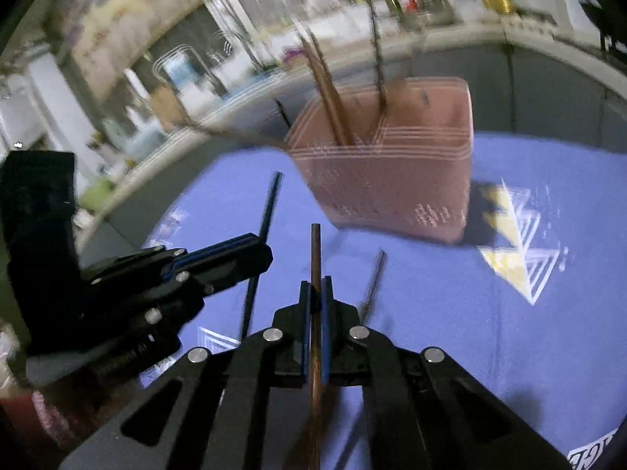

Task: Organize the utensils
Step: 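Close the right tool on a chopstick while the left tool grasps another, then lift both chopsticks upright into the pink basket and open both tools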

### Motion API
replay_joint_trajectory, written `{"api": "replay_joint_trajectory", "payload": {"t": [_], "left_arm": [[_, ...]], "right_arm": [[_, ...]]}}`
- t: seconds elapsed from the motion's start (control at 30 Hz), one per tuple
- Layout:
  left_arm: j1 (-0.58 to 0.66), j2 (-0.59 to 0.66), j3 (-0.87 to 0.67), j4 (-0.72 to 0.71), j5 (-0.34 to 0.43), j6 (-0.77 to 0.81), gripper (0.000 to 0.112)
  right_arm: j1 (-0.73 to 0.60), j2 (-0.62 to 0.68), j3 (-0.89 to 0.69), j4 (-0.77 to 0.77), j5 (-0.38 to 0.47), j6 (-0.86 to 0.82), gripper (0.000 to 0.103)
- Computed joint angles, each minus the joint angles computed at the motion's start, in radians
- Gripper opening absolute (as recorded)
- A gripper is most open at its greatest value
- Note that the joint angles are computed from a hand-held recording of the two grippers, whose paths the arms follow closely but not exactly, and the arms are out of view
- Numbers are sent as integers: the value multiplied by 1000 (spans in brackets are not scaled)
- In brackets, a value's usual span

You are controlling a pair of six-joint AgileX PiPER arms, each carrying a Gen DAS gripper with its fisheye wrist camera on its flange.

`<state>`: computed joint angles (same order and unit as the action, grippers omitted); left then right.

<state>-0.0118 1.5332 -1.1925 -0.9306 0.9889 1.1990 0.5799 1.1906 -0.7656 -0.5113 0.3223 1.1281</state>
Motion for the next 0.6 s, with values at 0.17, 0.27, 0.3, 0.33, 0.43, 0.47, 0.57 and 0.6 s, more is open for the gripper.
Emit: {"api": "replay_joint_trajectory", "payload": {"t": [0.17,0.27,0.3,0.33,0.43,0.47,0.57,0.6], "left_arm": [[94,-27,-146,-140,128,-53,4],[82,4,-278,-151,121,-124,4],[57,20,-338,-141,88,-160,4],[41,37,-386,-129,71,-191,4],[-10,99,-528,-94,5,-288,4],[-39,125,-569,-78,-40,-315,4],[-101,174,-631,-16,-132,-361,4],[-128,193,-640,13,-168,-372,4]], "right_arm": [[35,-82,-103,-172,62,128,5],[2,-67,-221,-198,121,83,5],[-15,-64,-264,-211,141,73,5],[-38,-54,-296,-214,142,60,5],[-82,2,-396,-368,153,154,5],[-109,26,-411,-430,136,196,5],[-187,115,-447,-611,91,351,5],[-212,144,-455,-627,71,371,5]]}}
